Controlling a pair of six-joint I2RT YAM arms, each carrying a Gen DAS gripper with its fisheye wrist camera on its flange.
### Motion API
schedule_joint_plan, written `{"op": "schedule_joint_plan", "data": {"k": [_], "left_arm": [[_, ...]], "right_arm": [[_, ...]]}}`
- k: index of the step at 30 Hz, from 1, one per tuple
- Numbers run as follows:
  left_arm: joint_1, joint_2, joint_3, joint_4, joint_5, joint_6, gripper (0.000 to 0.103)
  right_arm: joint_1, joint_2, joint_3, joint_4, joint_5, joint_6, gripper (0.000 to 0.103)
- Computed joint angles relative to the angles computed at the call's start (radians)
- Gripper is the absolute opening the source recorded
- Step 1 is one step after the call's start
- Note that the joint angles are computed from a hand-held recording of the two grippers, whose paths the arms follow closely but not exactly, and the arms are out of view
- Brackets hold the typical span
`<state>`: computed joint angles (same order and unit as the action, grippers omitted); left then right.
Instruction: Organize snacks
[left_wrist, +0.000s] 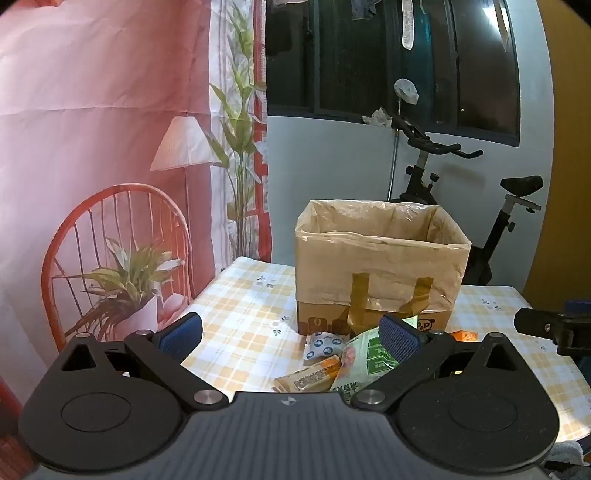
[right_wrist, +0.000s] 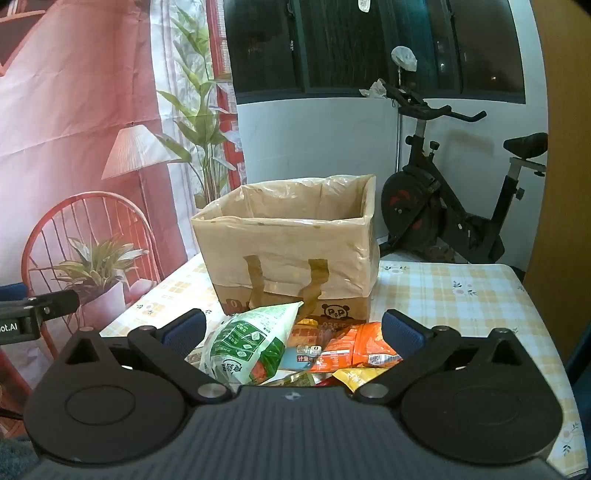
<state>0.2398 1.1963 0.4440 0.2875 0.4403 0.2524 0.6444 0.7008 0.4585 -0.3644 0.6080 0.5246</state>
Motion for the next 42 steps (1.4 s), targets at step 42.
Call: {"op": "schedule_joint_plan", "data": {"k": [42], "left_arm": [[0.0,-0.009,-0.006,-0.001,-0.002,0.001,0.103]], "right_arm": [[-0.008,0.0,-0.001,-0.002,-0.015,0.01,0.103]]}}
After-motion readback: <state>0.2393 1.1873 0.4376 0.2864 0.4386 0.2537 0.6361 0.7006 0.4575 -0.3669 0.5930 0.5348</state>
